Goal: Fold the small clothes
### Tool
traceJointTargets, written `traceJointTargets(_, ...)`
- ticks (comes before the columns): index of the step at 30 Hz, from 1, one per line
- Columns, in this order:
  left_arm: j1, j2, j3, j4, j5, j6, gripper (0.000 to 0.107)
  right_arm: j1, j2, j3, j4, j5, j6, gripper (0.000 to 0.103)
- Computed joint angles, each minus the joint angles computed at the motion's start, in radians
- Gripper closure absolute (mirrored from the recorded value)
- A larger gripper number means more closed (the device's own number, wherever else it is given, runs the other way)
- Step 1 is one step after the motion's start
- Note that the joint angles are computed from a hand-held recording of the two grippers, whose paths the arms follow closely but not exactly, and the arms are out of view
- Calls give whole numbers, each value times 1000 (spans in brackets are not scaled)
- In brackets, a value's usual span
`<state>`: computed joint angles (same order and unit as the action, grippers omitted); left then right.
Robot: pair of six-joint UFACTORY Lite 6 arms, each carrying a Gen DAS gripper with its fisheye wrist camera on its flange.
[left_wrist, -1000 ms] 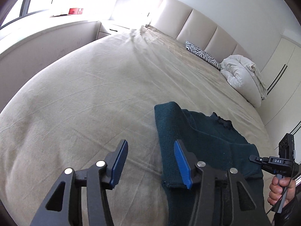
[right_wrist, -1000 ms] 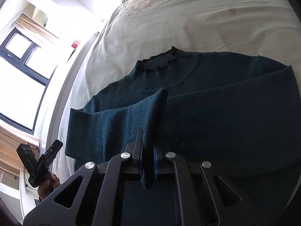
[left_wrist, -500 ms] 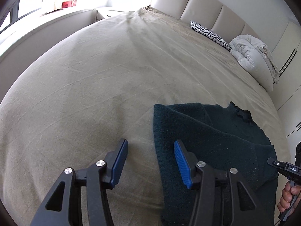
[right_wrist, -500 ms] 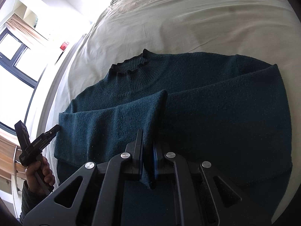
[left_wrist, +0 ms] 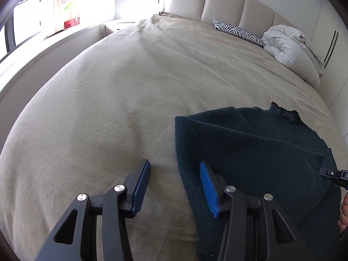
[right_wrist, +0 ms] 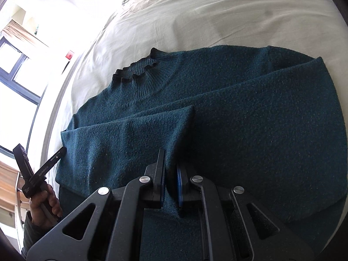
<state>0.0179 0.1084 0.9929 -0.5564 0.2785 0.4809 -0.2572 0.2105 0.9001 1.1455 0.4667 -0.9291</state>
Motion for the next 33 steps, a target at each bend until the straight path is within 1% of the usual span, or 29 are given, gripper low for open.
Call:
traceJointTargets(1,9,-2,13,-5,24,1,63,-3,0,0,0,4,1,96)
traceJointTargets(2,24,0,34,-51,63,44,66,-3,-4,-2,0,5,3,96)
traceJointTargets(3,37,7,60,-86,96,75,67,-3,-8,-4,-3,6,6,95)
traceJointTargets(5,44,43,122,-92,131,67,60,-11,-6,-1,8,29,-1,95)
traceJointTargets(6,58,80,162,-144,172,107,55,-20,-7,-3,26,43,-17,94)
traceJointTargets(7,71,119,200,-193,211,144,55,-26,-7,-6,41,51,-33,94)
traceJointTargets(9,73,181,250,-224,237,159,55,-34,-6,-9,56,59,-53,94)
traceJointTargets(11,61,208,273,-199,216,132,67,-38,-4,-13,67,61,-69,94)
traceJointTargets(12,63,222,289,-197,226,123,83,-36,-4,-11,57,55,-64,94)
traceJointTargets(13,66,234,304,-193,237,109,91,-33,-6,-12,52,49,-65,95)
traceJointTargets(15,67,244,316,-176,236,91,96,-28,-11,-16,40,33,-62,95)
traceJointTargets(17,64,234,290,-193,211,113,97,-22,-19,-22,40,17,-60,96)
traceJointTargets(19,72,217,243,-269,180,183,98,-17,-24,-31,53,-1,-62,96)
traceJointTargets(22,95,204,185,-436,157,350,96,-33,-29,-50,104,3,-104,97)
traceJointTargets(24,102,211,180,-471,153,394,95,-55,-24,-64,155,19,-164,97)
traceJointTargets(26,98,212,192,-430,157,356,95,-82,-14,-69,186,55,-203,97)
traceJointTargets(27,89,198,191,-395,151,323,94,-92,-17,-68,175,71,-191,97)
traceJointTargets(28,75,169,183,-323,133,254,93,-97,-33,-73,156,78,-165,97)
traceJointTargets(29,55,120,158,-221,103,157,93,-100,-61,-84,129,76,-128,97)
traceJointTargets(30,38,57,119,-140,73,87,93,-99,-98,-98,90,58,-78,93)
traceJointTargets(32,14,-100,13,-90,23,55,93,-94,-183,-134,15,14,7,93)
traceJointTargets(33,-8,-178,-39,-67,6,50,93,-99,-227,-155,9,6,21,93)
